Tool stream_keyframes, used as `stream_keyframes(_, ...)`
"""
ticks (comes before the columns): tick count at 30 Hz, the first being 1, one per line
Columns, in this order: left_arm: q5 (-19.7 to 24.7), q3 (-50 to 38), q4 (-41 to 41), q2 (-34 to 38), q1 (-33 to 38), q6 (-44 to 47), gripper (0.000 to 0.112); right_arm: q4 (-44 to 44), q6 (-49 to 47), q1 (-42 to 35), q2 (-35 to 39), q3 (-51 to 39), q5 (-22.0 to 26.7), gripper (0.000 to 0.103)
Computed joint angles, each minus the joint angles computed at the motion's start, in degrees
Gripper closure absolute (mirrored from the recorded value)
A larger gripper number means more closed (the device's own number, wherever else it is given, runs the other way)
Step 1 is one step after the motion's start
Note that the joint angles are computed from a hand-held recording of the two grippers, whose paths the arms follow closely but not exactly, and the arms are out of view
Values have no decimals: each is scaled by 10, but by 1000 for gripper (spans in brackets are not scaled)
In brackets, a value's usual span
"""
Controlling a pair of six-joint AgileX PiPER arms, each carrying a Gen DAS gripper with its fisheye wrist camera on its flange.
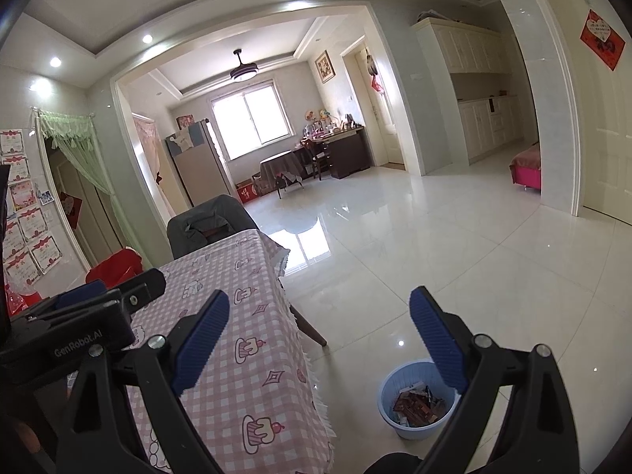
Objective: Collect trash
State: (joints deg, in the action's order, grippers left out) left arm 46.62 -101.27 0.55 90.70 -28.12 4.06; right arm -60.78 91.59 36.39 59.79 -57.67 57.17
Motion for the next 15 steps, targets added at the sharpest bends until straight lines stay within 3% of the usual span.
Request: stream_keyframes(15,1,-13,9,10,-7,-4,20,-6,14,11,1,0,11,12)
